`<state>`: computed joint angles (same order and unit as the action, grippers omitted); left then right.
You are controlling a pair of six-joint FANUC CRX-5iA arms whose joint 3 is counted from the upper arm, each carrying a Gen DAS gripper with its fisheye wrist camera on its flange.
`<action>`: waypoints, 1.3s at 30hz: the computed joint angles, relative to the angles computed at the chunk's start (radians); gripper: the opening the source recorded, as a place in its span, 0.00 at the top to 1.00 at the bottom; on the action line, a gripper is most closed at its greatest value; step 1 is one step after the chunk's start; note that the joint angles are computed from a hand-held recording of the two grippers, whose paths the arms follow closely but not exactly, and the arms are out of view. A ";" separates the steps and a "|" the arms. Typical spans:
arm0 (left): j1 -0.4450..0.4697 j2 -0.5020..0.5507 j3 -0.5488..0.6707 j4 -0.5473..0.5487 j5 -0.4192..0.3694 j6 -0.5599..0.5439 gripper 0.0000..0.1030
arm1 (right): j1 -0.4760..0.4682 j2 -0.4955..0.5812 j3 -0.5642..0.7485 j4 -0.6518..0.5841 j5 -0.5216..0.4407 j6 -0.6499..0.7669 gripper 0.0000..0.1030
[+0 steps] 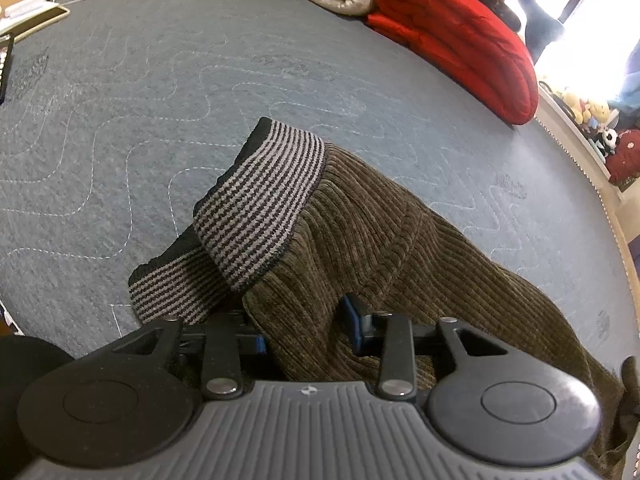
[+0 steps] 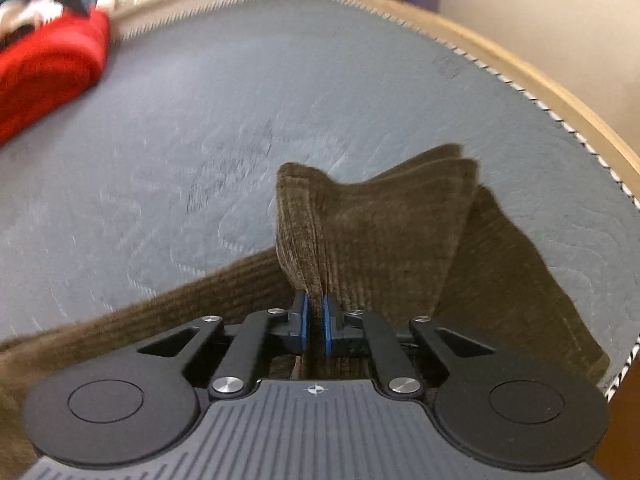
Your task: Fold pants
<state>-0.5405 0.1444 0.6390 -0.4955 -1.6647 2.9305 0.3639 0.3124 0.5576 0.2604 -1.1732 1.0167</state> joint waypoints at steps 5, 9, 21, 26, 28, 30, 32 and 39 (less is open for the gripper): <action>-0.050 0.025 0.065 -0.086 -0.041 -0.027 0.86 | -0.045 -0.173 -0.217 0.064 0.205 -0.259 0.95; -0.126 0.071 0.178 -0.226 -0.154 -0.071 0.87 | -0.105 -0.290 -0.353 0.077 0.259 -0.509 0.98; -0.232 0.296 0.561 -0.527 -0.571 -0.211 0.41 | -0.205 -0.285 -0.335 -0.094 0.028 -0.620 0.91; -0.334 0.375 0.671 -0.761 -0.509 -0.434 0.35 | -0.228 -0.284 -0.350 -0.103 0.071 -0.698 0.68; -0.332 0.364 0.631 -0.692 -0.407 -0.464 0.30 | -0.237 -0.278 -0.353 -0.105 0.085 -0.721 0.67; -0.289 0.327 0.552 -0.511 -0.271 -0.443 0.30 | -0.247 -0.265 -0.342 -0.102 0.079 -0.733 0.67; -0.235 0.324 0.518 -0.342 -0.189 -0.464 0.31 | -0.250 -0.254 -0.329 -0.097 0.058 -0.746 0.67; -0.142 0.449 0.626 -0.083 -0.301 -0.658 0.40 | -0.214 -0.303 -0.431 0.074 0.163 -0.801 0.99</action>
